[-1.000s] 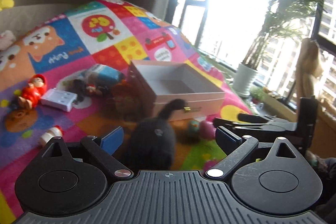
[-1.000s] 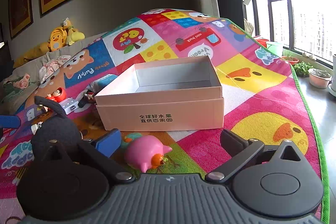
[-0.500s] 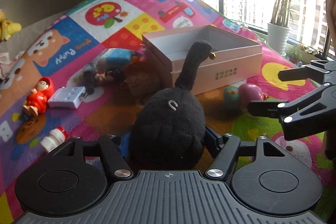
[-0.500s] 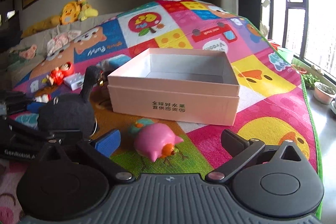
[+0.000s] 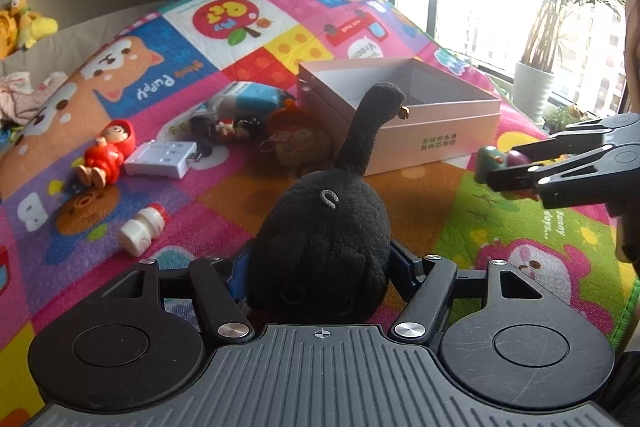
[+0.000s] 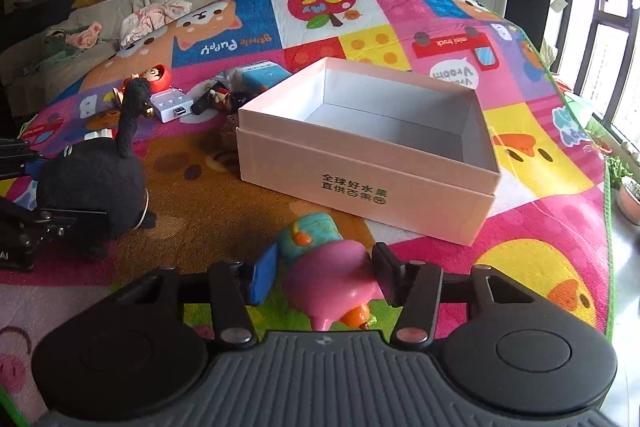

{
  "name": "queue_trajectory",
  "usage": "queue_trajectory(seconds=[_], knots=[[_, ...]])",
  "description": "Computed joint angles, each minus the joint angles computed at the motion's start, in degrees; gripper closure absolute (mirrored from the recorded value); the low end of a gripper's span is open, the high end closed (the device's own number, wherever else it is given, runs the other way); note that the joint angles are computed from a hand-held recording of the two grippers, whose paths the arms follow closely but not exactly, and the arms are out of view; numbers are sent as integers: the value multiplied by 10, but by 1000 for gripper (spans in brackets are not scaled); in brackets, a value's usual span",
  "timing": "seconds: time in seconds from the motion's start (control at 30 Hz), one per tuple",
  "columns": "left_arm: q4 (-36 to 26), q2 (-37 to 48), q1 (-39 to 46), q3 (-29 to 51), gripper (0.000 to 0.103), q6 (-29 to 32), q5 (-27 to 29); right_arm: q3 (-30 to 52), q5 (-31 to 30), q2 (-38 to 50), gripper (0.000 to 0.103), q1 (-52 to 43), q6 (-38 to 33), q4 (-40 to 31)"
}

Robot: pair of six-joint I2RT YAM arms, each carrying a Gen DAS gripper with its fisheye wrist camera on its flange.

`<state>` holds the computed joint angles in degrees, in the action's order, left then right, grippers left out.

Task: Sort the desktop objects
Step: 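Carry the plush cat into the box and open the left gripper while the right drops the pig in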

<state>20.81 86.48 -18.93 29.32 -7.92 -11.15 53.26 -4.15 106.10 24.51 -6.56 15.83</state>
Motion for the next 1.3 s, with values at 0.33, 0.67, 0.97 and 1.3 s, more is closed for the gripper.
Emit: queue_trajectory(seconds=[0.33,0.67,0.97,1.3], knots=[[3,37,-49,127,31,74,1,-106,-40,-157,52,-87,44,11],[-16,200,-42,360,7,60,-17,-100,-74,-136,52,-96,46,40],[4,133,-15,166,6,9,-15,-20,-73,-73,52,-79,48,43],[23,73,26,69,2,-16,-24,270,6,108,43,-42,56,-53]])
